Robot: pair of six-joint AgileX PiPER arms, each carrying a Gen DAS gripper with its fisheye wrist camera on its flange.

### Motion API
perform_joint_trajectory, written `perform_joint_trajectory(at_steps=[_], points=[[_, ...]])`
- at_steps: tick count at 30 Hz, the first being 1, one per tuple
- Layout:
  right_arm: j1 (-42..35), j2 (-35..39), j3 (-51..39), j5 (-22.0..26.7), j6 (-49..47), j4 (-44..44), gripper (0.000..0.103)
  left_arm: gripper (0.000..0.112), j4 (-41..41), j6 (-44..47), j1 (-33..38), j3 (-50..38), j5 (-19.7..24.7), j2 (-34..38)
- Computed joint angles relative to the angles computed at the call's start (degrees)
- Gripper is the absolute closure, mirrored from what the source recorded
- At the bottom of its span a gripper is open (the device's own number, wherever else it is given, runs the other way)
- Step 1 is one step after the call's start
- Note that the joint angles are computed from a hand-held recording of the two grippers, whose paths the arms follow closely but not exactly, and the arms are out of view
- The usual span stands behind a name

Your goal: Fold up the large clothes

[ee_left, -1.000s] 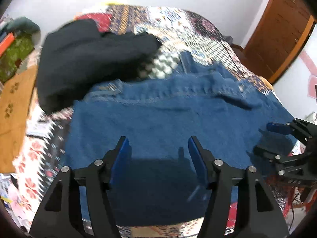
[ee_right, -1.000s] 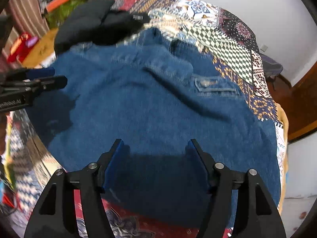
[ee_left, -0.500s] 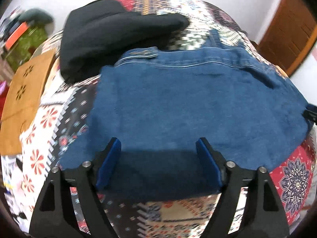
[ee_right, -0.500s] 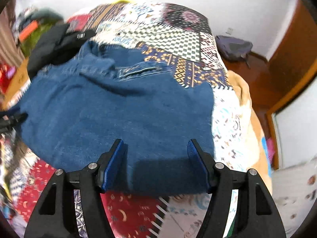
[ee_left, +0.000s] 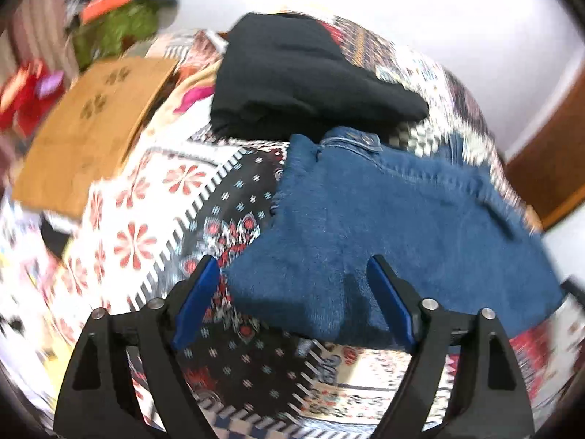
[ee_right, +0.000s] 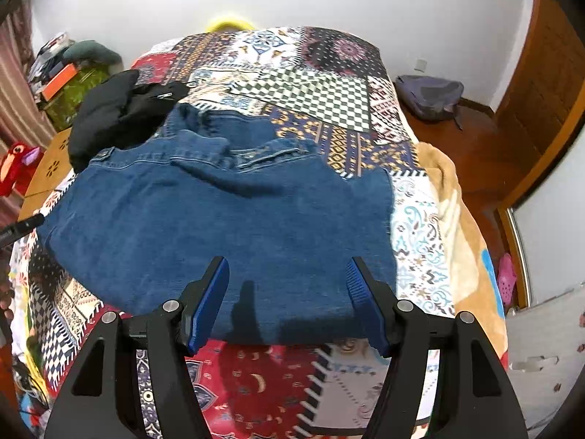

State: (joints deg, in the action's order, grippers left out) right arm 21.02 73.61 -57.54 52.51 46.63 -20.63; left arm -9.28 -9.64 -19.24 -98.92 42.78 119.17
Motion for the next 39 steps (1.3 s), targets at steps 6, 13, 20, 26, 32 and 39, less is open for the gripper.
perform_joint_trajectory(at_steps=[6,13,20,26,32,39], points=[[1.8,2.5,0.2,-2.4,-0.5,1.6,0.04,0.025,-23.5,10.0,6.6,6.9,0.5,-0.1],[4.5,4.7,0.6,-1.8,2.1,-1.0,0.04,0.025,-42.9,18.5,8.0,5.4,6.5,6.9],[4.7,4.7,1.3,-2.0,2.5,-1.6,0.037,0.025,-42.2,10.9,4.8,-3.3,2.5,12.3],[5.4,6.1,-0.3,-1.2,3.4,-2.2,0.036,0.04,-35.3,-4.0,1.3,-2.9,-7.6,12.2],[2.0,5.4,-2.1,-5.2,-4.0,7.6,0.036,0.092,-23.1,-14.7,-1.5,3.0,-15.5,6.7],[3.4,10.1,-11.2,-5.8,-7.3,12.3,0.036,0.102,-14.0,-13.8,-5.7,8.5,-23.3,-5.6]])
